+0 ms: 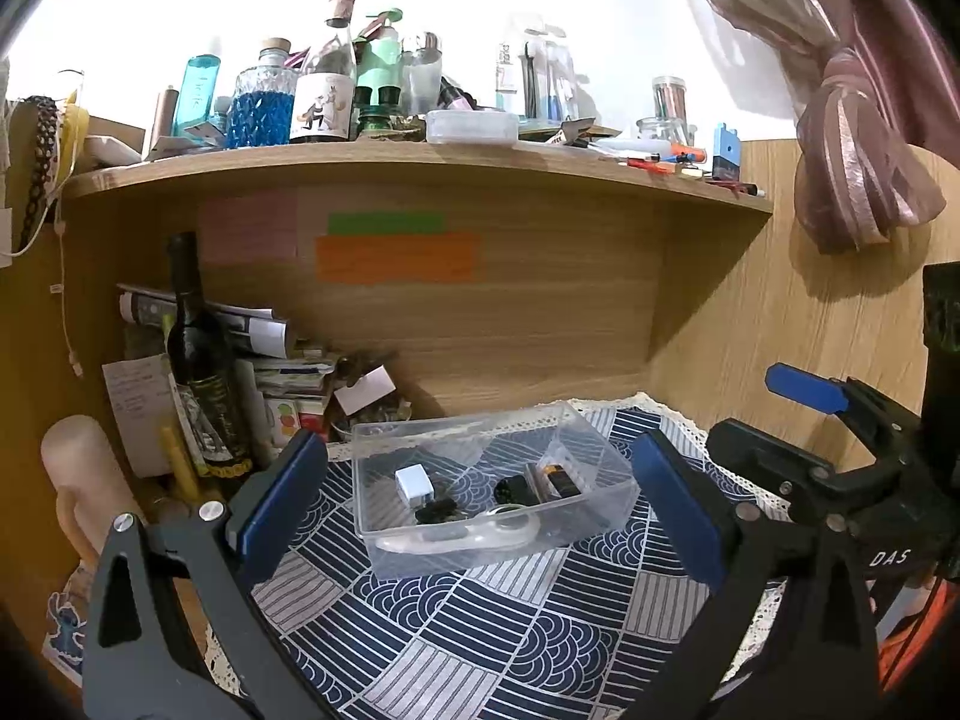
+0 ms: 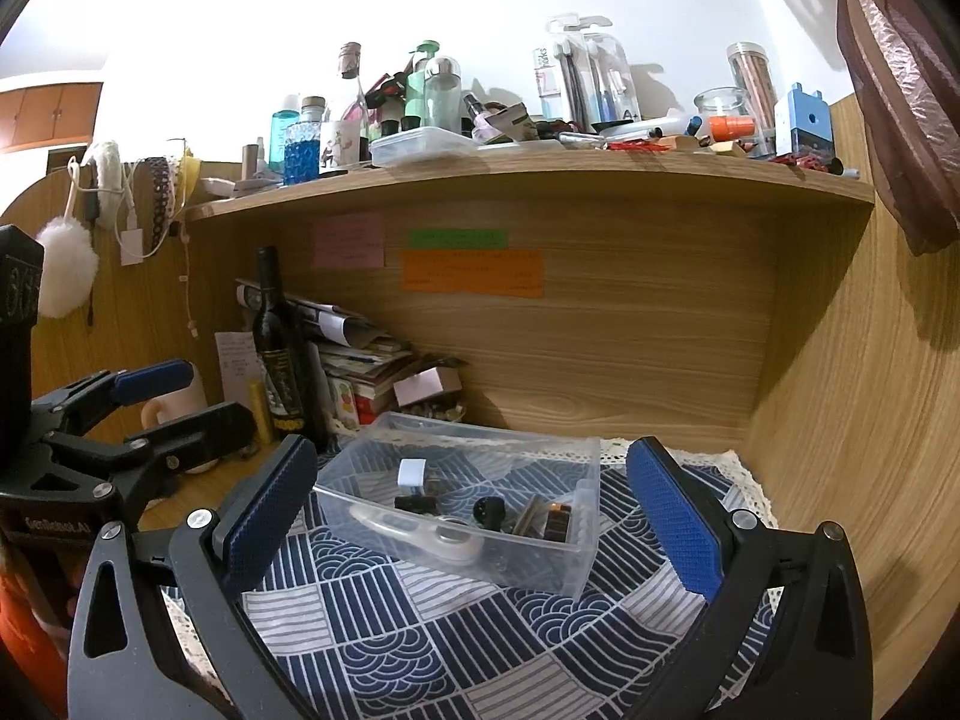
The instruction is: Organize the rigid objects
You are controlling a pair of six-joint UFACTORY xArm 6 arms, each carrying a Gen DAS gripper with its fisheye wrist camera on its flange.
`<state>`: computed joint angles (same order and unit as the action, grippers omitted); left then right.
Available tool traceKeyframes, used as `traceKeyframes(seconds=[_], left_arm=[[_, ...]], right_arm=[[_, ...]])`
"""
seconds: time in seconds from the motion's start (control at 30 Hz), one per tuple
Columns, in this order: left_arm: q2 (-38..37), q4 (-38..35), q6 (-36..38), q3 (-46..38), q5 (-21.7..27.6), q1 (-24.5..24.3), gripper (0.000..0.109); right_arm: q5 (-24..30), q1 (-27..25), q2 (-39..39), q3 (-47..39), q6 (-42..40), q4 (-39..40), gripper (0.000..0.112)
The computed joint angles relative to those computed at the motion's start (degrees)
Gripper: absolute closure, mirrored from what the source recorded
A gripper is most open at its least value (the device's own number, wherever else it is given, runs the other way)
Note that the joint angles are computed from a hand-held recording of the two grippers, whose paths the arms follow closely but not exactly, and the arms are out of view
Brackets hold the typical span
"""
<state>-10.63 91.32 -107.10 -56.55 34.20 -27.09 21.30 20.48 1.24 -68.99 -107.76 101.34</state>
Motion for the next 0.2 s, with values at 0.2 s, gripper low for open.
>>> traceKeyframes(seconds=[0.2], left_arm=[[0.2,0.1,-0.1,-0.2,0.1,-0.2,0.006]], right_arm=[[-0.6,0.1,0.3,-0.2,0.0,0.2,0.009]])
